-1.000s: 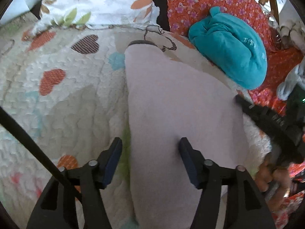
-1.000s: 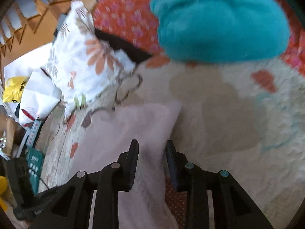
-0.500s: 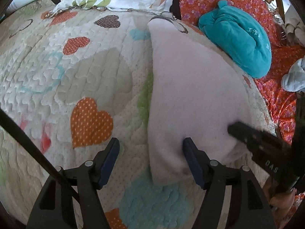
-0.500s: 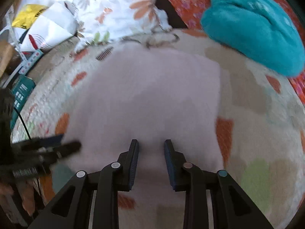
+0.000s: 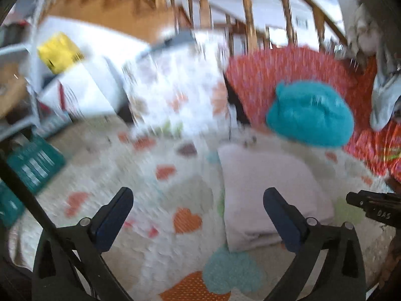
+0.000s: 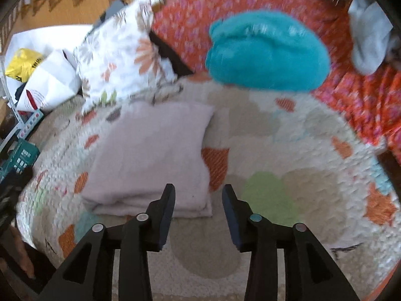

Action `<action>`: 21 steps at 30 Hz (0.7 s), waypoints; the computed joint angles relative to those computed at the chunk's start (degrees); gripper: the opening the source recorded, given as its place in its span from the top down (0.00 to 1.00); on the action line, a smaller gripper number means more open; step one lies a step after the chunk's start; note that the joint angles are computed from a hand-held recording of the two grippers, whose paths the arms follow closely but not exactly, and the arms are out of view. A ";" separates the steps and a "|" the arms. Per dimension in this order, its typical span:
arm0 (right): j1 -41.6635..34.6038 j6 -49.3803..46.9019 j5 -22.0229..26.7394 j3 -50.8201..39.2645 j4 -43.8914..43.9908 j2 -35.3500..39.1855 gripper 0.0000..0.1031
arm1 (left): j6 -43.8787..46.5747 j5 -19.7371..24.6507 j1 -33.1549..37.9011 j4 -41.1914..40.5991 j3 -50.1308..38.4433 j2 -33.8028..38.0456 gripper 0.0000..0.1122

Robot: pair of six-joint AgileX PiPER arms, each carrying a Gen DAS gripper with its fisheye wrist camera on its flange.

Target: Fold small clothes

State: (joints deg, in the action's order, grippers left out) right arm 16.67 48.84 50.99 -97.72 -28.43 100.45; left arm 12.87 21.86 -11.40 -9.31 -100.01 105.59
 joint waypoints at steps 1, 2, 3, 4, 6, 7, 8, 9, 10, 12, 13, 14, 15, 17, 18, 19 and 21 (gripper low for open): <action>1.80 3.11 0.40 1.11 -4.56 -1.32 0.51 | 0.00 -1.63 0.00 0.18 2.21 -2.05 0.08; 3.36 5.29 1.47 0.72 -8.05 -1.44 0.49 | 0.44 -2.07 0.13 -0.19 3.84 -4.01 0.08; 5.30 8.31 2.66 0.94 -12.68 -1.71 0.44 | -0.16 -2.72 0.17 0.26 6.25 -6.82 0.08; 7.95 11.43 4.73 1.37 -18.41 -2.25 0.39 | -0.99 -2.80 0.03 0.79 6.87 -8.13 0.08; 11.88 14.50 7.98 1.62 -26.08 -2.50 0.27 | 1.71 -4.25 0.36 -3.11 10.94 -12.55 0.08; 13.48 15.62 8.96 1.72 -28.85 -2.51 0.20 | 2.18 -4.59 0.36 -4.23 12.08 -13.91 0.08; 14.28 15.77 9.01 2.00 -29.55 -2.90 0.16 | 0.92 -4.28 0.25 -3.71 12.95 -15.20 0.08; 14.63 15.40 8.60 2.25 -29.11 -3.24 0.12 | 0.64 -2.81 0.27 -4.21 12.80 -15.96 0.08; 14.69 14.39 8.10 2.42 -27.28 -3.62 0.12 | 2.62 -0.34 0.56 -7.00 11.60 -16.03 0.08; 14.19 12.63 7.25 3.22 -23.17 -4.20 0.12 | 3.18 2.87 0.35 -8.17 10.31 -16.02 0.08; 13.68 11.67 7.11 3.63 -20.71 -4.23 0.12 | 2.48 3.29 -0.06 -7.42 10.32 -16.06 0.08; 13.13 10.94 6.84 4.03 -19.05 -4.12 0.12 | 2.44 3.83 -0.30 -7.09 10.04 -15.60 0.08; 12.45 9.51 7.24 3.92 -16.45 -3.60 0.12 | 1.05 5.13 -0.74 -5.02 9.41 -14.62 0.08; 12.10 7.30 8.58 3.65 -12.87 -2.31 0.12 | -0.50 6.98 -1.08 -3.42 8.67 -13.07 0.08; 11.85 6.01 9.21 3.15 -11.39 -1.46 0.12 | -2.04 7.79 -1.22 -2.24 8.46 -12.15 0.08; 11.85 5.17 9.87 2.74 -10.36 -0.58 0.12 | -3.69 8.85 -1.42 -1.00 8.00 -11.05 0.08; 11.99 3.87 11.52 1.41 -9.02 1.34 0.12 | -5.34 12.26 -1.91 0.26 5.83 -8.20 0.08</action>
State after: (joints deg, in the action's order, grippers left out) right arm 28.66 52.71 62.51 -96.31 -37.45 101.79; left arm 7.53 34.12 -13.31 -9.05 -94.17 97.39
